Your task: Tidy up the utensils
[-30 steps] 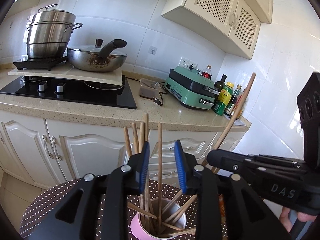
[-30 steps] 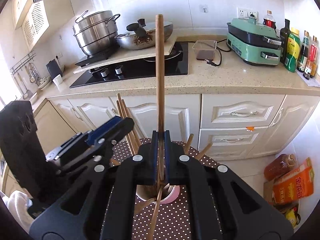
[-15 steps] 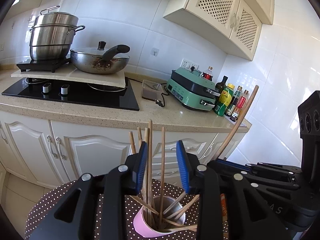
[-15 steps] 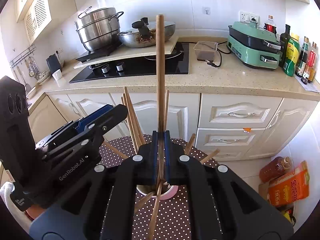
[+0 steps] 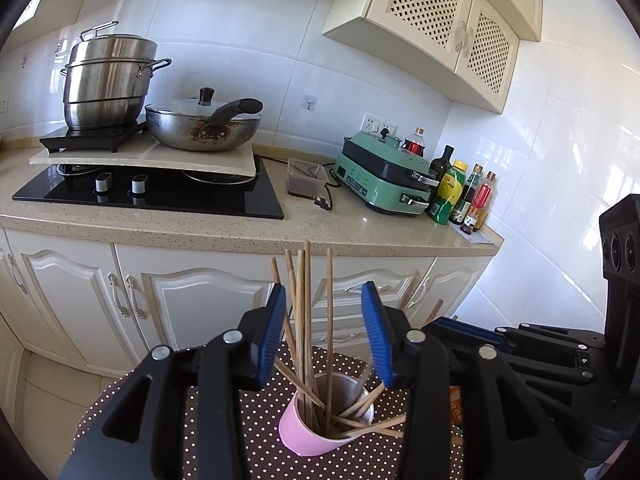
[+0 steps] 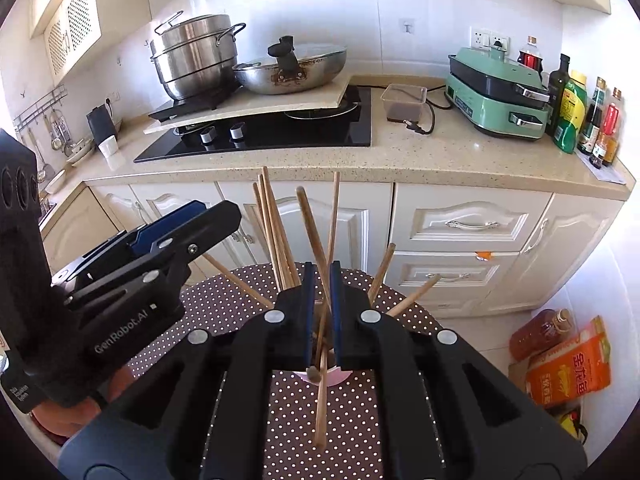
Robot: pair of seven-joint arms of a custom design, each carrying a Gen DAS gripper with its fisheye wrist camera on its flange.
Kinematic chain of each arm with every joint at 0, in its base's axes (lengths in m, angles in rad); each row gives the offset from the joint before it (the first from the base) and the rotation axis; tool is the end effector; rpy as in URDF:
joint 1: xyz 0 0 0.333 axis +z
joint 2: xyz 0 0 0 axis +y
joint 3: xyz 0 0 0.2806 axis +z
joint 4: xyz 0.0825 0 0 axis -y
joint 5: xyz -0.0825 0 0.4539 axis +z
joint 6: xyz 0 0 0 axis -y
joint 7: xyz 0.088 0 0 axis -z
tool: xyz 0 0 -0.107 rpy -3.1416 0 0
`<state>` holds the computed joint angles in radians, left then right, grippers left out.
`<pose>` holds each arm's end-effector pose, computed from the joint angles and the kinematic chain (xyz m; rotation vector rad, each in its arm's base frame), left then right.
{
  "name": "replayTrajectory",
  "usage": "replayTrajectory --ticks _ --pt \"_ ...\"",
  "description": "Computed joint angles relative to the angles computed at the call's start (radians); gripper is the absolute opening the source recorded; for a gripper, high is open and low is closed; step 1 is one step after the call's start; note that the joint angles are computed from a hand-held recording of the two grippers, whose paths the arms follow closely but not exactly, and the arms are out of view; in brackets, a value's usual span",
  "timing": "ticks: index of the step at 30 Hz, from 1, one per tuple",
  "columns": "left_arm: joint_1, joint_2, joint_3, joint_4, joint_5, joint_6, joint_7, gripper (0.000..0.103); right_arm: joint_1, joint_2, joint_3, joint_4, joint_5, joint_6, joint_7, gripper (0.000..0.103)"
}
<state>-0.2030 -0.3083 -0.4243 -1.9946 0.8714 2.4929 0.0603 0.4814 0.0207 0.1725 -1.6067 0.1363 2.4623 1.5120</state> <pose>0.4682 -0.3768 0.6244 -1.8262 1.2931 -1.1388 0.5441 0.4152 0.6621 -2.0772 1.0393 -0.3429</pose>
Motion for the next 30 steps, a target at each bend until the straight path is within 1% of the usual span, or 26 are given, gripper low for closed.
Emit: replayTrajectory --ticks 9,16,18,21,24,28,29,30 --pt "-0.02 -0.051 -0.008 -0.01 -0.063 -0.07 0.076 0.042 0.003 -0.091 0.0 -0.081 0.028 0.034 0.008 0.009" --pt "-0.032 -0.136 -0.027 -0.043 -0.121 -0.135 0.125 0.044 0.014 -0.178 0.008 -0.155 0.029 0.055 0.027 0.009" --pt "-0.038 -0.17 -0.032 -0.054 -0.148 -0.162 0.151 0.045 0.019 -0.21 0.014 -0.18 0.016 0.058 0.05 0.009" --pt "-0.048 -0.233 -0.038 -0.083 -0.189 -0.182 0.177 0.047 0.024 -0.263 0.028 -0.22 -0.015 0.066 0.093 0.009" --pt "-0.055 -0.294 -0.047 -0.106 -0.23 -0.209 0.217 0.051 0.023 -0.334 0.052 -0.272 -0.073 0.077 0.166 0.009" --pt "-0.084 -0.415 -0.059 -0.149 -0.292 -0.277 0.291 0.053 0.013 -0.452 0.103 -0.354 -0.163 0.078 0.302 0.009" --pt "-0.093 -0.448 -0.063 -0.161 -0.309 -0.297 0.309 0.053 0.005 -0.496 0.126 -0.381 -0.19 0.072 0.355 0.016" --pt "-0.102 -0.491 -0.07 -0.174 -0.323 -0.322 0.322 0.054 0.003 -0.525 0.139 -0.399 -0.208 0.069 0.39 0.032"
